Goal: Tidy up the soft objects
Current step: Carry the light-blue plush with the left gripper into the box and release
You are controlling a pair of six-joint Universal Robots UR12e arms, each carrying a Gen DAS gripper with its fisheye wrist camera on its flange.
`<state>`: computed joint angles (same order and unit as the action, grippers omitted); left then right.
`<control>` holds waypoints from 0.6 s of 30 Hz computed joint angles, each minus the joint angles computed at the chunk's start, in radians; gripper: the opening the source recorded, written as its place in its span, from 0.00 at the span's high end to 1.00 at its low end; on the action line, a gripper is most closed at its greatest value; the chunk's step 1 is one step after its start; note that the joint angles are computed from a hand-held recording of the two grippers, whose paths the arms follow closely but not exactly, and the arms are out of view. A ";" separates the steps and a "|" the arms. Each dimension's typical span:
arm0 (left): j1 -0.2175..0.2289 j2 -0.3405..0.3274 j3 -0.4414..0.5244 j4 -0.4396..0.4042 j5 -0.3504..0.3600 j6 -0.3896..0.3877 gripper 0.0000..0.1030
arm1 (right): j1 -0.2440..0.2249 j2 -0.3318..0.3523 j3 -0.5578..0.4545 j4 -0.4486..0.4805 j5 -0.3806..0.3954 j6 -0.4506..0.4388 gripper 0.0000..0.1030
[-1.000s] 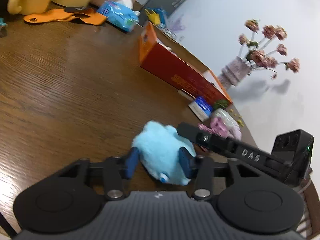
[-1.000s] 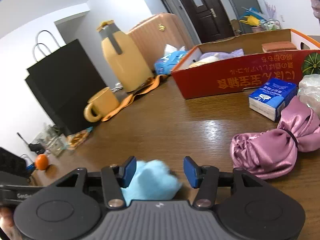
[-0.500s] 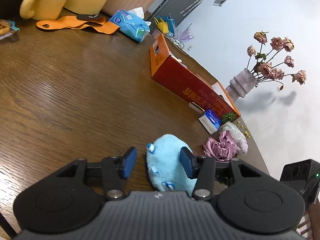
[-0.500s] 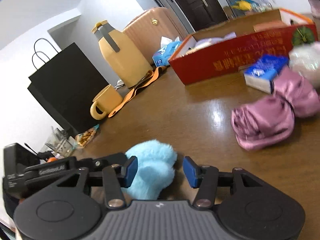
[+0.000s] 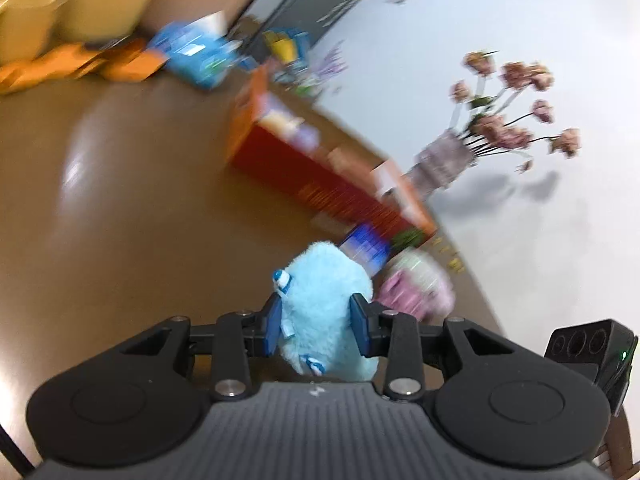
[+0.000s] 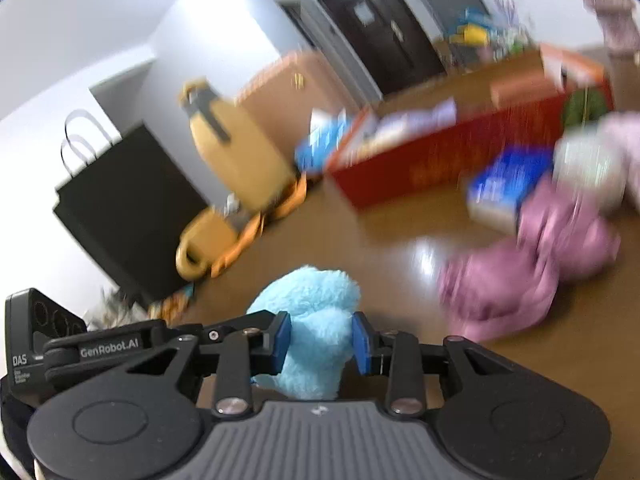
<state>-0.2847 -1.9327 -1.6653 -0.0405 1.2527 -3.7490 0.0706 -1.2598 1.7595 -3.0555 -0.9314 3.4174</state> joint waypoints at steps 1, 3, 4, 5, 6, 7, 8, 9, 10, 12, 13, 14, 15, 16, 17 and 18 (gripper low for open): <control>-0.001 -0.021 0.042 0.003 -0.009 0.017 0.65 | -0.006 0.006 -0.017 -0.022 -0.009 -0.005 0.69; -0.003 -0.076 0.144 -0.003 -0.021 0.020 0.65 | -0.019 0.025 -0.069 -0.050 -0.033 -0.019 0.69; -0.004 -0.105 0.195 -0.014 -0.031 0.018 0.65 | -0.023 0.036 -0.097 -0.052 -0.050 -0.025 0.69; -0.007 -0.140 0.259 -0.036 -0.034 0.019 0.65 | -0.028 0.051 -0.131 -0.053 -0.073 -0.029 0.69; -0.010 -0.177 0.329 -0.077 -0.037 0.024 0.65 | -0.034 0.072 -0.171 -0.046 -0.097 -0.033 0.69; -0.013 -0.211 0.391 -0.117 -0.041 0.038 0.66 | -0.038 0.090 -0.204 -0.035 -0.118 -0.025 0.69; -0.016 -0.253 0.464 -0.164 -0.046 0.051 0.66 | -0.043 0.111 -0.242 -0.013 -0.140 -0.008 0.69; -0.017 -0.291 0.529 -0.213 -0.054 0.061 0.66 | -0.047 0.131 -0.276 0.013 -0.158 0.004 0.69; -0.019 -0.325 0.586 -0.262 -0.056 0.072 0.66 | -0.051 0.154 -0.314 0.046 -0.179 0.014 0.69; -0.022 -0.387 0.701 -0.399 -0.052 0.095 0.66 | -0.058 0.198 -0.391 0.149 -0.198 0.020 0.69; -0.026 -0.410 0.744 -0.458 -0.044 0.111 0.66 | -0.063 0.216 -0.421 0.195 -0.199 0.015 0.69; -0.029 -0.428 0.780 -0.514 -0.029 0.125 0.66 | -0.065 0.237 -0.456 0.253 -0.202 0.013 0.69; -0.033 -0.443 0.807 -0.556 -0.002 0.149 0.66 | -0.066 0.255 -0.487 0.313 -0.200 0.006 0.69; -0.036 -0.449 0.819 -0.580 0.021 0.169 0.66 | -0.066 0.267 -0.508 0.354 -0.201 -0.013 0.71; -0.036 -0.453 0.827 -0.605 0.037 0.189 0.65 | -0.060 0.274 -0.521 0.387 -0.212 -0.039 0.71; -0.035 -0.457 0.834 -0.626 0.048 0.205 0.65 | -0.054 0.285 -0.540 0.421 -0.223 -0.075 0.72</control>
<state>-0.3200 -2.3894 -0.8315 -0.6667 1.3004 -3.5438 0.0168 -0.9751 1.2193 -2.6340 -1.1548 3.3425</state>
